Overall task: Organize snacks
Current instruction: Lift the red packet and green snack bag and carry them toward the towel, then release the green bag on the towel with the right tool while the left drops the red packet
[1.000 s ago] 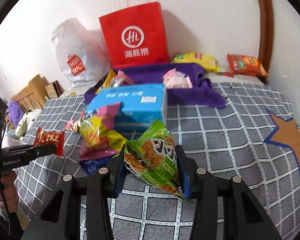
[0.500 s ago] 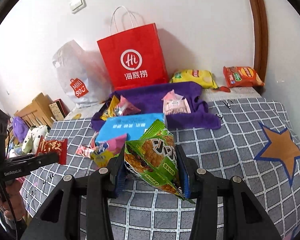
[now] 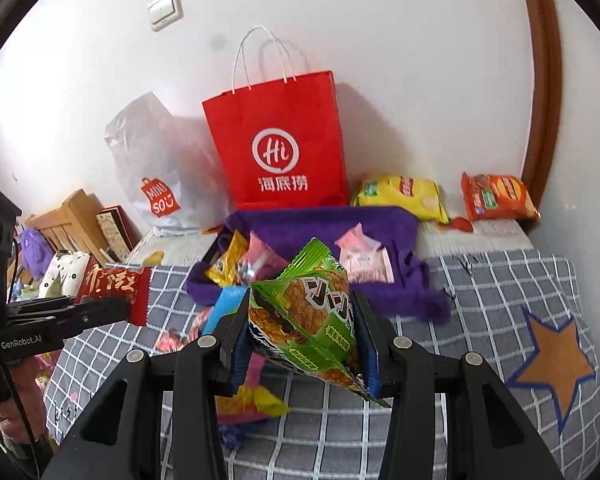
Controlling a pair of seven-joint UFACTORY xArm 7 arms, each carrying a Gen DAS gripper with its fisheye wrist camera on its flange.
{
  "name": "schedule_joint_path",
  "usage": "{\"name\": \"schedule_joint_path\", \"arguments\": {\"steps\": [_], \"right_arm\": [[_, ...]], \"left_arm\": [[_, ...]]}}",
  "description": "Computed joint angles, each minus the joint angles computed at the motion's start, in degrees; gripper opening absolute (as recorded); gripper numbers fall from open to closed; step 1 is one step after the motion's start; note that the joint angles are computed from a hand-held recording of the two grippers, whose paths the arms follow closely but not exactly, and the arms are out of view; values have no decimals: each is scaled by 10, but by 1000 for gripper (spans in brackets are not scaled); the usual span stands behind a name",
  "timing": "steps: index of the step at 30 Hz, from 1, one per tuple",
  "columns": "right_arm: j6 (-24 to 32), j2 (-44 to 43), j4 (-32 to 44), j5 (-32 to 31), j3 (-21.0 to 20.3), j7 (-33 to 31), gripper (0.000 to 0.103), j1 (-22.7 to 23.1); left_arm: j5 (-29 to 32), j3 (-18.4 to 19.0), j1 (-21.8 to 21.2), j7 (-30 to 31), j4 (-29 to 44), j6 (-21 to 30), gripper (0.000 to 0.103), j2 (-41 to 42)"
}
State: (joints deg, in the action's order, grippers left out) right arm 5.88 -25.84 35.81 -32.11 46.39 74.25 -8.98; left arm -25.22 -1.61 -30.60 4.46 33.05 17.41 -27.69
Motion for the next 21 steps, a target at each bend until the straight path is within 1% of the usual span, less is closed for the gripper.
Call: {"name": "schedule_joint_path", "arguments": {"steps": [4, 8, 11, 17, 21], "right_arm": [[4, 29, 36, -19, 6, -8, 44, -27], [17, 69, 75, -49, -6, -9, 44, -34], [34, 104, 107, -85, -8, -1, 44, -39], [67, 177, 169, -162, -22, 17, 44, -31], [90, 220, 208, -221, -35, 42, 44, -19]], "left_arm": [[4, 3, 7, 7, 49, 13, 24, 36], [19, -12, 31, 0, 82, 9, 24, 66], [6, -6, 33, 12, 104, 10, 24, 89], [3, -15, 60, 18, 149, 13, 24, 133], [-3, -21, 76, 25, 185, 23, 24, 171]]}}
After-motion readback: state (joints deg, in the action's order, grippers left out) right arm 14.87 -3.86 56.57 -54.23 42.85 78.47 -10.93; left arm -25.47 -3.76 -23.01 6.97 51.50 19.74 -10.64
